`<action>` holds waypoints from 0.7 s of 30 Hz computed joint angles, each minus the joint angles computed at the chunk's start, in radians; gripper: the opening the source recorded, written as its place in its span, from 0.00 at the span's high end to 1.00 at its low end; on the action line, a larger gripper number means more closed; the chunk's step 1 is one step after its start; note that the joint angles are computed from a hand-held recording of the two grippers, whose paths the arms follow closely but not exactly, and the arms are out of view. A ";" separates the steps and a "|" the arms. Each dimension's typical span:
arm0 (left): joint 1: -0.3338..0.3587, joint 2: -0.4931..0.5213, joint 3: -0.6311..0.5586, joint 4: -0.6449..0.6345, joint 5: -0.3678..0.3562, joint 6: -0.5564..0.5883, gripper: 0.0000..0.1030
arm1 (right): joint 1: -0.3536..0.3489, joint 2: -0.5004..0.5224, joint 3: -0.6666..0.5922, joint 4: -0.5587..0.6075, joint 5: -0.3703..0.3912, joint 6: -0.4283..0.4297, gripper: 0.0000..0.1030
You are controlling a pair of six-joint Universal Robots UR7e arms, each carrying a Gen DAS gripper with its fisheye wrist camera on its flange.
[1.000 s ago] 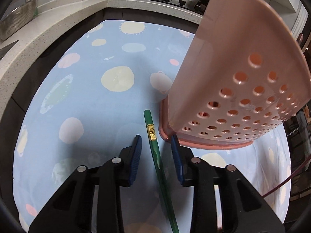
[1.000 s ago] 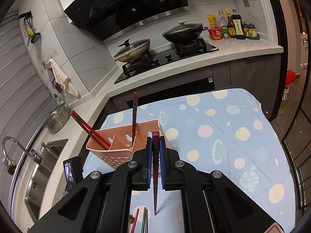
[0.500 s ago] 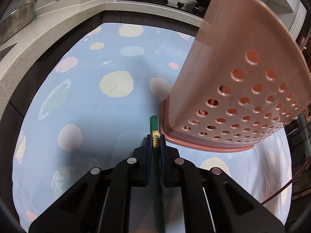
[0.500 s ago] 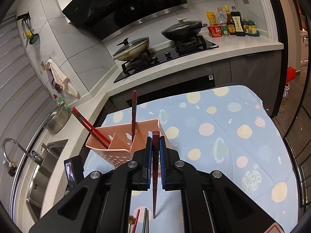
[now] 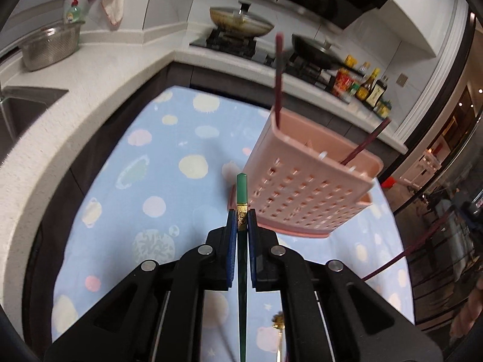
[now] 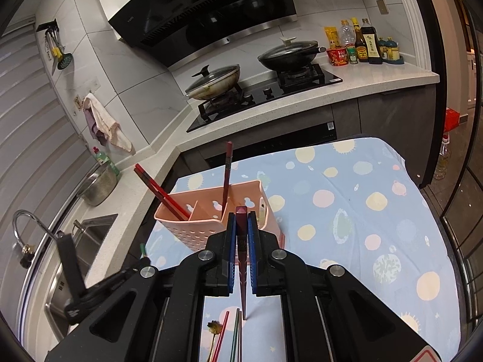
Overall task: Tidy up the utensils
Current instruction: 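Carry both chopsticks over the pink holder and lower them into it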
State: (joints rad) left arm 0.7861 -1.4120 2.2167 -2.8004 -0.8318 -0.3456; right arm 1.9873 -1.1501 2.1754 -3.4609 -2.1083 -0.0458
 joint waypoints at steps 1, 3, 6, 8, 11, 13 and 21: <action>-0.013 -0.012 -0.001 -0.001 0.007 0.002 0.93 | 0.006 -0.004 0.002 -0.001 0.000 -0.001 0.93; -0.046 -0.035 -0.004 -0.009 0.028 0.010 0.93 | 0.019 -0.010 0.003 -0.006 -0.004 -0.006 0.93; -0.081 -0.052 -0.019 -0.035 0.045 0.040 0.93 | 0.034 -0.021 0.001 -0.010 -0.001 -0.012 0.93; -0.106 -0.059 -0.035 -0.057 0.056 0.068 0.93 | 0.038 -0.031 -0.004 -0.005 0.012 -0.011 0.93; -0.132 -0.051 -0.065 -0.099 0.062 0.118 0.93 | 0.042 -0.040 -0.023 0.005 0.035 -0.015 0.93; -0.141 -0.039 -0.092 -0.126 0.055 0.150 0.93 | 0.048 -0.037 -0.042 0.005 0.038 -0.031 0.93; -0.161 0.042 -0.208 -0.229 0.047 0.294 0.93 | 0.056 -0.011 -0.135 0.011 0.066 -0.076 0.93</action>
